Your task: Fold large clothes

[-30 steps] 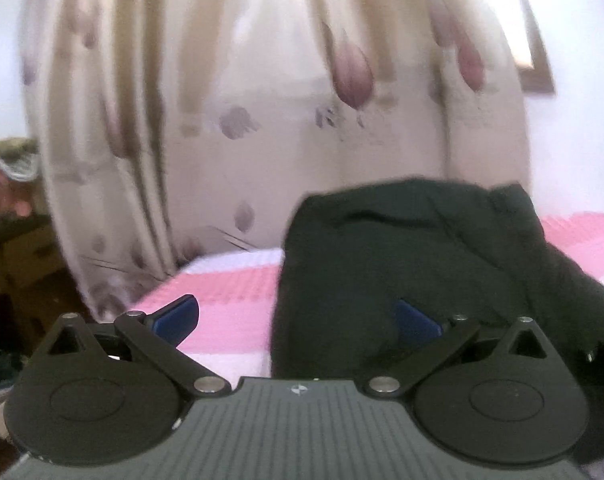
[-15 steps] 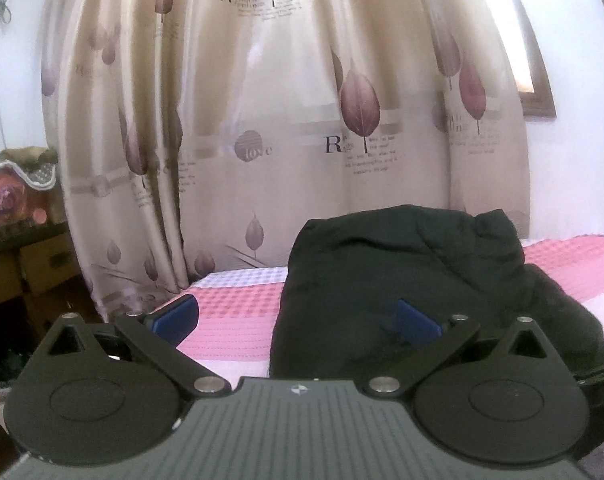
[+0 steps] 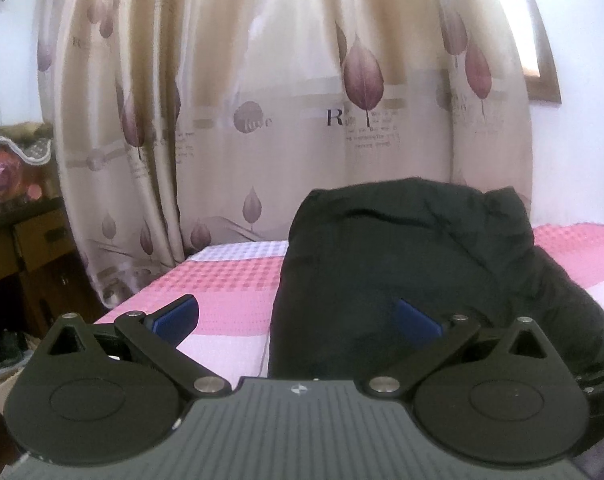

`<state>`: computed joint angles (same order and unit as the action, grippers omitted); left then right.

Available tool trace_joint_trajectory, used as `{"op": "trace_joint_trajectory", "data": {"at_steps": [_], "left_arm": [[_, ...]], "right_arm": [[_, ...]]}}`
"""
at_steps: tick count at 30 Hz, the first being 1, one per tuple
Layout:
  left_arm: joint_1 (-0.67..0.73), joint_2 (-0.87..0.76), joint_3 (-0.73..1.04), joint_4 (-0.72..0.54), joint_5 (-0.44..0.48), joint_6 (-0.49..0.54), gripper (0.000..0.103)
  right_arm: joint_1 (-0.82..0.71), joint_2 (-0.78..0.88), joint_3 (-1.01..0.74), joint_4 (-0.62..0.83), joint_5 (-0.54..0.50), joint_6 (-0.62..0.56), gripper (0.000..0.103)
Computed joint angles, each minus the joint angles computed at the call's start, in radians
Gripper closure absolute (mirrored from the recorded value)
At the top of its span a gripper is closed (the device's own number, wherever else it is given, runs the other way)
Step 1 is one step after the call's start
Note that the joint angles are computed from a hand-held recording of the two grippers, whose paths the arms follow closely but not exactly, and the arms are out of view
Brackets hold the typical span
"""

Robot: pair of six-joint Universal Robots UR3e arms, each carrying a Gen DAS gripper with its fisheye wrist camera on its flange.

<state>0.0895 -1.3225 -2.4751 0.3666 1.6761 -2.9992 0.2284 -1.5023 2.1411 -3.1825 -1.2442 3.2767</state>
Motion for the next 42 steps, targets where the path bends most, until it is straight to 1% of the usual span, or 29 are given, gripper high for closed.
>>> {"op": "trace_joint_trajectory", "data": {"at_steps": [2, 5, 7, 8, 9, 11, 12, 13, 15, 17, 18, 19, 21, 22, 24, 26, 28, 30, 32, 42], "left_arm": [[0.021, 0.014, -0.015, -0.004, -0.032, 0.014, 0.0], [0.072, 0.051, -0.047, -0.01, -0.116, 0.037, 0.0], [0.088, 0.051, -0.057, 0.009, -0.137, 0.038, 0.0], [0.095, 0.055, -0.063, 0.014, -0.148, 0.039, 0.0], [0.082, 0.052, -0.059, 0.013, -0.125, 0.034, 0.0], [0.011, -0.002, -0.03, 0.048, -0.003, 0.014, 0.0], [-0.019, -0.032, -0.019, 0.079, 0.05, 0.005, 0.0], [-0.029, -0.043, -0.016, 0.099, 0.068, -0.002, 0.0], [-0.011, -0.018, -0.029, 0.102, 0.035, -0.018, 0.0], [0.014, 0.016, -0.042, 0.092, -0.008, -0.035, 0.0], [0.012, 0.018, -0.043, 0.1, -0.006, -0.04, 0.0], [-0.004, 0.011, -0.037, 0.109, 0.014, -0.042, 0.0], [-0.037, -0.005, -0.025, 0.13, 0.055, -0.034, 0.0], [-0.038, 0.001, -0.023, 0.129, 0.047, -0.025, 0.0], [-0.031, 0.025, -0.027, 0.113, 0.013, -0.008, 0.0], [-0.04, 0.035, -0.025, 0.101, 0.008, -0.008, 0.0], [-0.024, 0.066, -0.024, 0.059, -0.032, -0.016, 0.0], [0.004, 0.109, -0.016, -0.016, -0.086, -0.031, 0.0], [0.01, 0.129, -0.02, -0.035, -0.106, -0.046, 0.0], [0.011, 0.171, -0.026, -0.08, -0.144, -0.06, 0.0]], "right_arm": [[0.0, 0.004, 0.003, -0.003, 0.0, -0.002, 0.0], [0.002, -0.005, -0.003, 0.019, -0.004, 0.006, 0.0], [0.016, -0.025, -0.029, 0.074, -0.034, 0.007, 0.0], [0.034, -0.036, -0.044, 0.092, -0.069, 0.006, 0.0], [0.063, -0.045, -0.051, 0.087, -0.121, 0.003, 0.0], [0.111, -0.059, -0.036, 0.016, -0.196, -0.014, 0.0], [0.127, -0.066, -0.026, -0.014, -0.215, -0.018, 0.0], [0.145, -0.071, -0.021, -0.038, -0.239, -0.017, 0.0], [0.181, -0.078, -0.013, -0.081, -0.289, 0.002, 0.0], [0.208, -0.08, 0.003, -0.14, -0.312, 0.0, 0.0], [0.22, -0.082, -0.002, -0.143, -0.325, -0.007, 0.0], [0.235, -0.084, -0.007, -0.144, -0.338, -0.012, 0.0], [0.25, -0.088, 0.0, -0.181, -0.329, -0.021, 0.0], [0.256, -0.089, -0.001, -0.193, -0.332, -0.03, 0.0], [0.285, -0.089, -0.027, -0.172, -0.375, -0.063, 0.0], [0.31, -0.088, -0.043, -0.162, -0.416, -0.087, 0.0], [0.328, -0.087, -0.046, -0.17, -0.445, -0.084, 0.0], [0.334, -0.088, -0.051, -0.156, -0.463, -0.071, 0.0], [0.339, -0.083, -0.055, -0.151, -0.482, -0.06, 0.0], [0.337, -0.103, -0.043, -0.12, -0.478, -0.043, 0.0]]}}
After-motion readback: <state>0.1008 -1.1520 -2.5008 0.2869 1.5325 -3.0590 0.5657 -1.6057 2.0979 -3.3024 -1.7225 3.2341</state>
